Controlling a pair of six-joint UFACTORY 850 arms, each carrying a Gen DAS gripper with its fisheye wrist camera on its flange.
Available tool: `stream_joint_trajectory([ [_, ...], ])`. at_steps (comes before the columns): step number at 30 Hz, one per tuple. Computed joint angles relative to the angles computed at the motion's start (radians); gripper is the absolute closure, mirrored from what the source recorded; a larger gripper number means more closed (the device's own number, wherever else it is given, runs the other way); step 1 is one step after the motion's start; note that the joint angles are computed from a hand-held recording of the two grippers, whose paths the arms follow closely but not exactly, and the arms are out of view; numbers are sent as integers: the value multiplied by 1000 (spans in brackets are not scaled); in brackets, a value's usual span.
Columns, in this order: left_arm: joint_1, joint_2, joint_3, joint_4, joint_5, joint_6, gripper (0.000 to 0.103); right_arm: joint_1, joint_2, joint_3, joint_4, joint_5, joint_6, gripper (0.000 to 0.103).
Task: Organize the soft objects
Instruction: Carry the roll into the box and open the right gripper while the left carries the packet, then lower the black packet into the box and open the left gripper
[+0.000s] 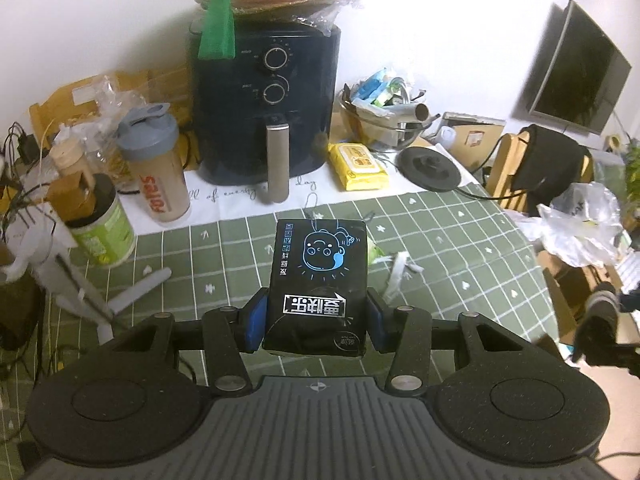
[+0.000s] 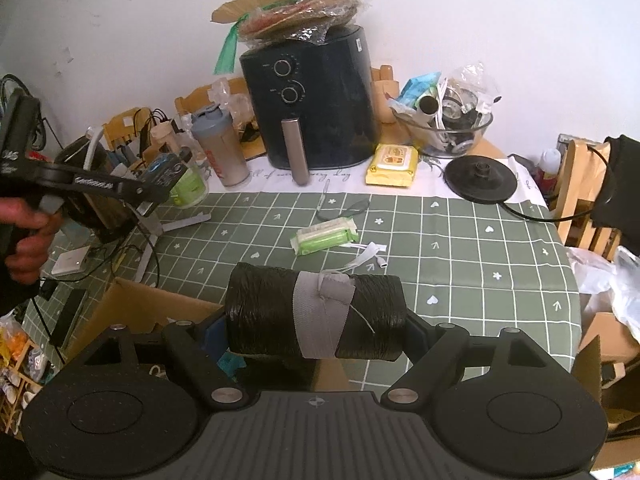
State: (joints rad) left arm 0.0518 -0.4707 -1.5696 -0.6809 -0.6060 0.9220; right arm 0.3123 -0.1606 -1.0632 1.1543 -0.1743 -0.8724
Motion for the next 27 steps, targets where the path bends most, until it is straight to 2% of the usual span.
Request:
stream_joint_trajectory([
  [5,11,72,86,-21,-7,3,56,3,14,16,73,-40,-109,19],
  [17,28,189,236,-67,7,-36,56,40,19,15,144,-202,-275,18],
  [19,30,205,256,-68,12,-48,56,51,5,2,91,-225,-235,16],
  [20,32,211,264,-69,13,-54,56,59,1,-1,52,-225,-202,8],
  [22,36,225,282,-71,16,-67,56,70,-5,-4,-3,-229,-172,0],
  [27,43,254,321,-68,18,-108,56,82,11,21,-89,-210,-110,0],
])
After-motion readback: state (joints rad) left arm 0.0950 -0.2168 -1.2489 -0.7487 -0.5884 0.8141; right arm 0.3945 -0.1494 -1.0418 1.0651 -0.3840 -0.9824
